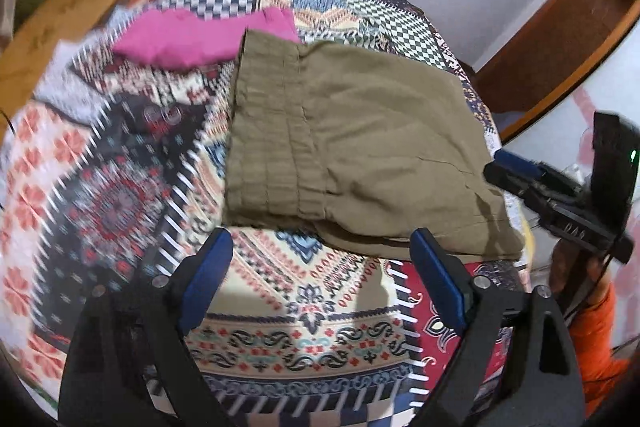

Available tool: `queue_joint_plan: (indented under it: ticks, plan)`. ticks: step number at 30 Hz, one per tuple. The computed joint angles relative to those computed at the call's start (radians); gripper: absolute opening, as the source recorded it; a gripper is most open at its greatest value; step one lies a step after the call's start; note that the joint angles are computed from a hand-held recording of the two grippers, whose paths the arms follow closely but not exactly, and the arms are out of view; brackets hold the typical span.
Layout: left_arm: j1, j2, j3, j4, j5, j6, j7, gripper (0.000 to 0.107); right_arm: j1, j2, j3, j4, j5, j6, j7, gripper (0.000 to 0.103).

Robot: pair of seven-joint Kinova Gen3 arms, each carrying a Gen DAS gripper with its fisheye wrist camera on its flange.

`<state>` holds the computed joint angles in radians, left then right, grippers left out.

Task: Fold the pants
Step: 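Lift the gathered waistband with the left tool and raise the pants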

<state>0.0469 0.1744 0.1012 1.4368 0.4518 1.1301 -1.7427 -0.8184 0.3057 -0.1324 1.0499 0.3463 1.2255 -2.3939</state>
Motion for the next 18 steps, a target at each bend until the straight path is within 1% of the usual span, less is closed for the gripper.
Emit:
queue_joint_plan:
  ticks: [4,8,10,12,18]
  plan:
    - [-0.040,0.037,-0.002,0.008,0.098,0.036,0.013,0.090,0.000,0.015,-0.002,0.002,-0.012,0.013,0.000,0.058]
    - [-0.067,0.048,0.000,0.023,0.166,0.027,0.006,0.090,-0.006,0.034,-0.001,-0.002,-0.017,0.043,0.021,0.058]
    - [-0.081,0.057,0.003,0.025,0.201,0.029,-0.003,0.090,-0.007,0.033,-0.001,0.013,-0.024,0.036,0.024,0.058]
    - [-0.084,0.066,0.006,0.020,0.215,0.028,-0.003,0.090,-0.007,0.028,-0.001,0.025,-0.024,0.027,0.026,0.058]
    - [-0.060,0.092,0.015,-0.007,0.187,-0.001,0.031,0.091,0.008,0.018,-0.006,0.048,-0.046,0.001,0.030,0.058]
